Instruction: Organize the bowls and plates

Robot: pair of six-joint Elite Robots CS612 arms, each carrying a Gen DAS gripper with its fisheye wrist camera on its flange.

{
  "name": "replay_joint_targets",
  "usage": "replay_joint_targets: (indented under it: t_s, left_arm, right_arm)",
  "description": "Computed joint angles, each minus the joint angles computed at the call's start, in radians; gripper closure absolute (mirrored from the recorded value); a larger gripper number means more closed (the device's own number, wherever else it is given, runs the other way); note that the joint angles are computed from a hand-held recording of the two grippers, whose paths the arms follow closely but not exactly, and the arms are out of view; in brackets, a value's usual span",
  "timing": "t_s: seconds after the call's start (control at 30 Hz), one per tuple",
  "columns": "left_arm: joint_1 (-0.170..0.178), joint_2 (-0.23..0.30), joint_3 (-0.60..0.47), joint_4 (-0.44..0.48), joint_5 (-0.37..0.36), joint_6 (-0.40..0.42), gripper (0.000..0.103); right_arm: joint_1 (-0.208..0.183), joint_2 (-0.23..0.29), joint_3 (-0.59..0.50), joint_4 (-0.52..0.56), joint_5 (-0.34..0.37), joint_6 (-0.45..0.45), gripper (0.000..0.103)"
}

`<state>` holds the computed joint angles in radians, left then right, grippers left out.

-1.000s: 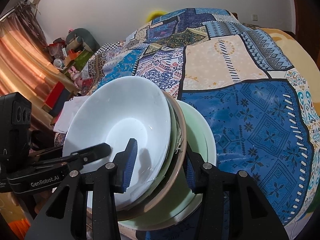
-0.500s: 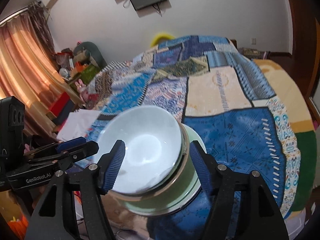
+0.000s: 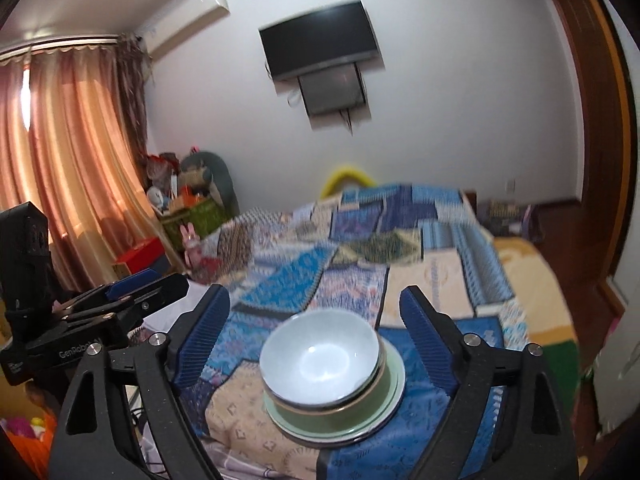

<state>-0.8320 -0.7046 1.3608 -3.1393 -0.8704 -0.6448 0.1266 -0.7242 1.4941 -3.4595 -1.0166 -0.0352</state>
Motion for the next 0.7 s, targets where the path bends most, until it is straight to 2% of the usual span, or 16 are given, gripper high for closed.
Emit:
replay_joint_targets:
  t_s: [0.13,0.17,0.27,0.3,0.37,0.53,0.7]
  left_arm:
    - [-0.020,-0.008,0.019,-0.071,0.065,0.050,0.021]
    - [-0.024,-0.010,0.024,-0.089,0.076,0.060,0.017]
    - [-0.037,-0.012,0.035,-0.145,0.114,0.096,0.012]
    - [-0.041,-0.012,0.037,-0.156,0.130,0.107,0.011]
    - [-0.048,-0.011,0.039,-0.182,0.156,0.131,0.002]
    - [-0.062,-0.006,0.045,-0.240,0.197,0.181,0.000]
    - [-0.063,-0.010,0.056,-0.249,0.192,0.170,0.000]
  right_arm:
    - [0.002,-0.010,0.022,-0.079,-0.003,0.000,0.011]
    - [0.001,-0.009,0.025,-0.090,-0.001,0.002,0.009]
    - [0.001,-0.008,0.029,-0.127,0.003,0.018,0.002]
    - [0.001,-0.007,0.029,-0.143,0.003,0.027,0.001]
    - [0.000,-0.006,0.030,-0.154,0.003,0.034,0.001]
    - [0.002,-0.005,0.031,-0.158,0.004,0.028,0.001]
    - [0.005,-0.007,0.044,-0.168,-0.004,0.012,0.000]
